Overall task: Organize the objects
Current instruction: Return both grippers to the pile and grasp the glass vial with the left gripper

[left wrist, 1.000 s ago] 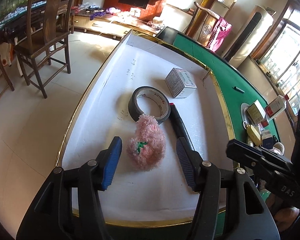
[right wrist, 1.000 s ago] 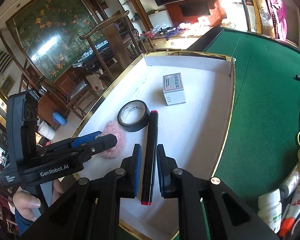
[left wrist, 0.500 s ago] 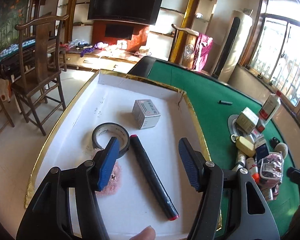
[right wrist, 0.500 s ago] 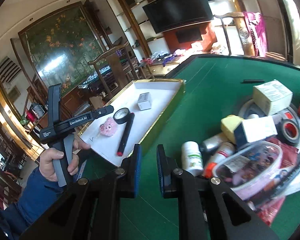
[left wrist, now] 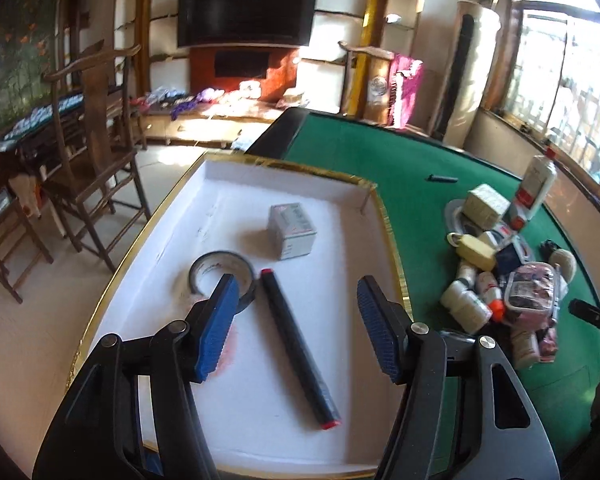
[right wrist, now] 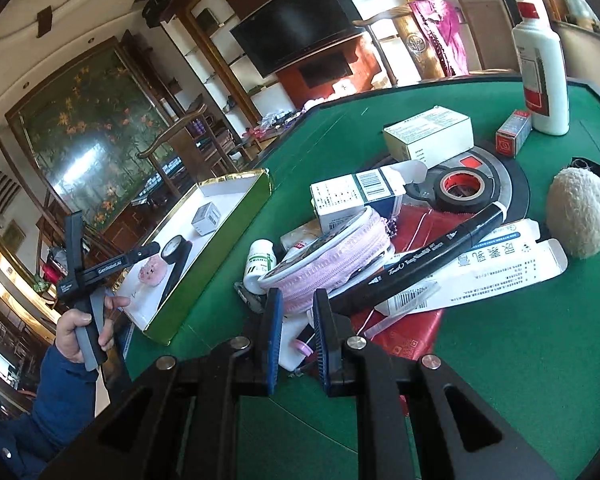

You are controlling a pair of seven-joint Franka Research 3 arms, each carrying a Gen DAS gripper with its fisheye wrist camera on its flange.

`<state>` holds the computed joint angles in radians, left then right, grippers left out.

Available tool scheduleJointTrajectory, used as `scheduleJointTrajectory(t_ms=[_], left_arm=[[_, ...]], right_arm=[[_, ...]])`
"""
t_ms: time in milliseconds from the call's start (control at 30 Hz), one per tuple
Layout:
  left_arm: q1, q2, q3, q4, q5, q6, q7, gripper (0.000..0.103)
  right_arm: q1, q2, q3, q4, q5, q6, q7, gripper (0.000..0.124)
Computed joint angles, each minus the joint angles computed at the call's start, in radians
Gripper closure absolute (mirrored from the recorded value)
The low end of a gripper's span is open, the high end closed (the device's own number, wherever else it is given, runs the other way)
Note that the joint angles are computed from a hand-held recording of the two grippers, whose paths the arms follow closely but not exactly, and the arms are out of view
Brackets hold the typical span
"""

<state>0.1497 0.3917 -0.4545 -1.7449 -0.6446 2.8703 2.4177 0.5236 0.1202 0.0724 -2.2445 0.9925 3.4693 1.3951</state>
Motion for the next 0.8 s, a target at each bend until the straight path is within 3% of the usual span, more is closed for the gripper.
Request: scheduleJointTrajectory(t_ms=[33, 67, 133, 167, 267, 333, 367, 400, 433, 500, 600, 667, 800], left_arm=[[0.033, -0.020, -0.047, -0.008, -0.039, -0.054, 0.072, 0.039], [0.039, -0.030, -0.060, -0.001, -0.045, -0.142, 0.105, 0.033], [0.014, -0.008, -0.057, 0.048, -0.020, -0.340, 0.126, 0.033], [-0.021, 0.011, -0.040, 0.072, 0.021, -0.396, 0.107, 0.033], [-0.159, 0.070, 0.035, 0.112, 0.145, -0.369, 0.030, 0.033], [-0.208, 0.140, 0.069, 0.201, 0.193, -0.434, -0.063, 0.033], [-0.206, 0.176, 0.057, 0.244, 0.229, -0.463, -0.113, 0.033], [-0.229, 0.183, 0.079, 0.253, 0.217, -0.446, -0.115, 0.033], [-0.233, 0.189, 0.077, 0.255, 0.224, -0.416, -0.117, 0.033], [-0.235, 0.219, 0.071, 0.302, 0.243, -0.452, -0.135, 0.033], [-0.233, 0.259, 0.063, 0.365, 0.306, -0.566, -0.176, 0.033], [-0.232, 0.212, 0.070, 0.287, 0.291, -0.523, -0.126, 0.033], [-0.159, 0.115, 0.032, 0.156, 0.218, -0.590, 0.019, 0.033]], right_arm=[[-0.022, -0.007, 0.017, -0.017, -0.048, 0.007, 0.048, 0.110], [-0.040, -0.015, 0.030, -0.037, -0.090, 0.019, 0.095, 0.110], [-0.074, -0.030, 0.046, -0.078, -0.167, 0.049, 0.205, 0.110], [-0.107, -0.042, 0.058, -0.113, -0.257, 0.062, 0.306, 0.110], [-0.175, -0.064, 0.063, -0.187, -0.482, 0.100, 0.567, 0.110], [-0.170, -0.069, 0.055, -0.203, -0.482, 0.113, 0.590, 0.110], [-0.168, -0.070, 0.051, -0.207, -0.480, 0.112, 0.596, 0.110], [-0.174, -0.071, 0.049, -0.214, -0.508, 0.115, 0.630, 0.109], [-0.188, -0.071, 0.047, -0.223, -0.566, 0.123, 0.689, 0.109], [-0.207, -0.073, 0.043, -0.237, -0.654, 0.131, 0.773, 0.109], [-0.211, -0.074, 0.038, -0.243, -0.691, 0.135, 0.808, 0.109], [-0.207, -0.078, 0.037, -0.247, -0.688, 0.140, 0.811, 0.109], [-0.195, -0.082, 0.036, -0.248, -0.657, 0.150, 0.787, 0.109]])
